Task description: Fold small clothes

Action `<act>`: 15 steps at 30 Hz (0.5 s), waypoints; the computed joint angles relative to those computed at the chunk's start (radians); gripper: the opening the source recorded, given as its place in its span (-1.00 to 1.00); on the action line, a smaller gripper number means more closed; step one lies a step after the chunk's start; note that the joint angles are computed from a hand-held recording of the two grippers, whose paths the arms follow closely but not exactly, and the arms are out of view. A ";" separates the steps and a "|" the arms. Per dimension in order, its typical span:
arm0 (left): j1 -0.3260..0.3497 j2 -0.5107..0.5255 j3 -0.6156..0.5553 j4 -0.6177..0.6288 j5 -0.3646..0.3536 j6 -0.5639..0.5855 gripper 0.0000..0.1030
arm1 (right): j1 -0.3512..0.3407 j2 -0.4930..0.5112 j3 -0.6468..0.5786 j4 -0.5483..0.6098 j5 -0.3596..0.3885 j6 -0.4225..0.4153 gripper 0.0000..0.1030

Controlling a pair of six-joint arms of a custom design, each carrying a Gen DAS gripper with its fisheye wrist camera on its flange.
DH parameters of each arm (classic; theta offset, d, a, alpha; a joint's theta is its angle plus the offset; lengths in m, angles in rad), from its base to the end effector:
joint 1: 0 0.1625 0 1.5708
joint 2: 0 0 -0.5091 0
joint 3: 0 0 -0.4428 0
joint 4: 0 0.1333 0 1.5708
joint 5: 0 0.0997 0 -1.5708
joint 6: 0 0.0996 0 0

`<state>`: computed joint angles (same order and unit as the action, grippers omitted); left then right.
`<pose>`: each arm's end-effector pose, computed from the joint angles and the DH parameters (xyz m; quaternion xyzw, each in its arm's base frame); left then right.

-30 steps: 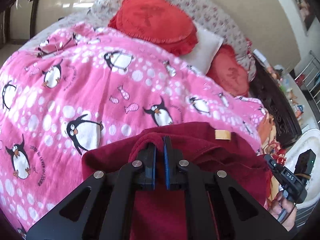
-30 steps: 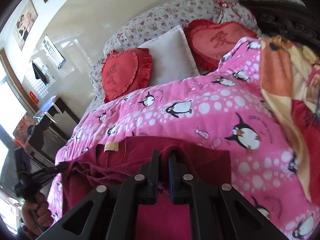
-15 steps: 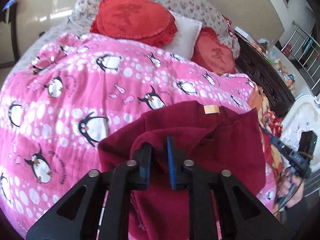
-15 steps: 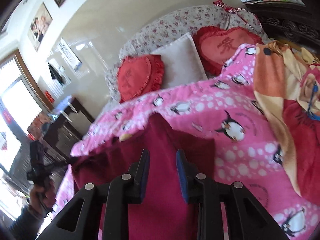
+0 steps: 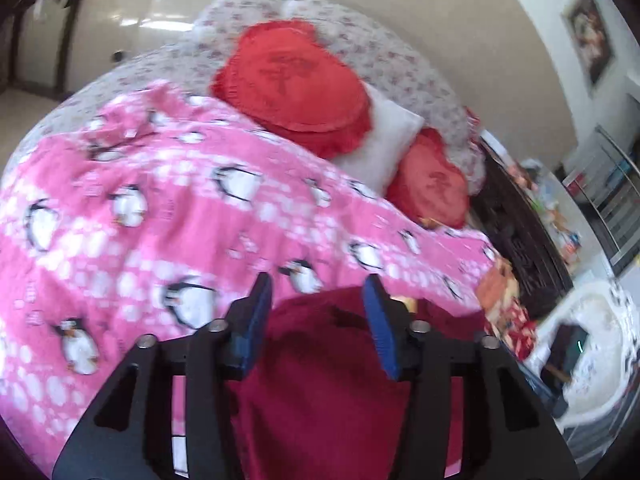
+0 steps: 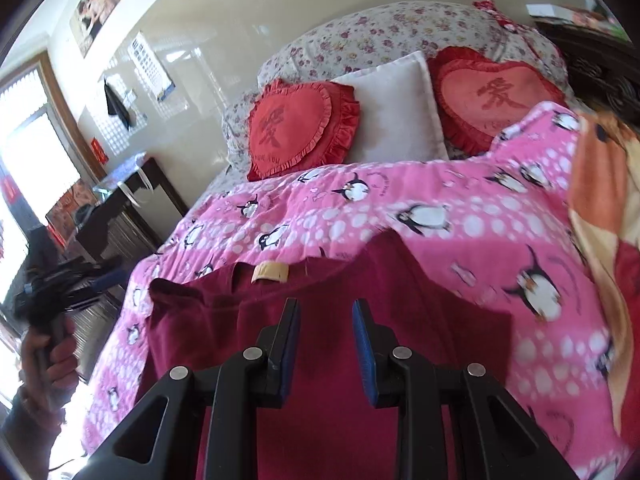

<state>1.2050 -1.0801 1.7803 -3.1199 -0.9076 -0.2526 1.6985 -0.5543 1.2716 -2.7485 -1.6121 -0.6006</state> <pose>-0.0698 -0.7264 0.3492 -0.0851 0.8678 -0.4612 0.1641 0.2428 -0.8763 0.0945 0.3423 -0.9113 0.2171 0.0730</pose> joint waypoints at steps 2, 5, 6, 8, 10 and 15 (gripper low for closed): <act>0.012 0.024 -0.018 0.050 -0.054 0.017 -0.02 | 0.011 0.043 -0.058 0.029 -0.033 0.000 -0.51; 0.021 0.075 -0.033 0.072 -0.114 0.084 -0.02 | 0.026 0.117 -0.146 0.010 -0.167 -0.023 -0.51; 0.019 0.092 -0.041 0.079 -0.087 0.100 -0.02 | 0.025 0.131 -0.166 0.012 -0.200 -0.015 -0.51; 0.021 0.130 -0.066 0.083 0.006 0.123 -0.02 | 0.006 0.145 -0.195 0.029 -0.178 0.000 -0.52; 0.042 0.163 -0.105 0.096 0.079 0.108 -0.03 | -0.009 0.147 -0.193 0.009 -0.147 -0.003 -0.52; 0.046 0.188 -0.131 0.069 0.091 0.127 -0.06 | -0.024 0.149 -0.161 -0.075 -0.104 -0.055 -0.51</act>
